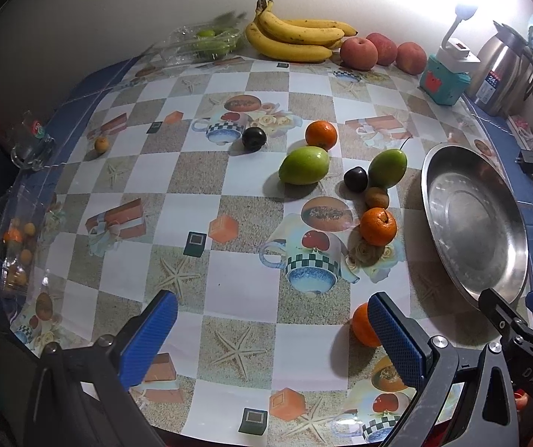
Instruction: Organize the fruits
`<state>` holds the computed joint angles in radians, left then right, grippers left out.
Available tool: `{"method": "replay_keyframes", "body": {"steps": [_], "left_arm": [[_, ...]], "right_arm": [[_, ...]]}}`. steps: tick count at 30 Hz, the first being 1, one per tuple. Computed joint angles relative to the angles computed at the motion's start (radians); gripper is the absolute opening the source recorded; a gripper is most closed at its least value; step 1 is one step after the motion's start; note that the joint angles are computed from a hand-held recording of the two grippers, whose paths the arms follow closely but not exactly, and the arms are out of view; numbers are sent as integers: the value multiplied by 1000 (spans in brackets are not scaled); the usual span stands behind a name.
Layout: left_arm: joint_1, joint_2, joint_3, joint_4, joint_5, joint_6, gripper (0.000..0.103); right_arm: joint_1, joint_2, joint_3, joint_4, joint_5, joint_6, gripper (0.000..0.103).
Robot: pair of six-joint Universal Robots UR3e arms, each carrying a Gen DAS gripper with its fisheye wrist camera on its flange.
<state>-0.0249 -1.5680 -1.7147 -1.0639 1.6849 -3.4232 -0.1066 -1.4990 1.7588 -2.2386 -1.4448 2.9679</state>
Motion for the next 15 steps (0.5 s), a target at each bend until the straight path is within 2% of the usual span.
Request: {"method": "replay_keyframes", "body": {"steps": [15], "left_arm": [[8,3,-8,4,-14,0,103]], "right_arm": [[-1,3,2,0,2,7,102]]}}
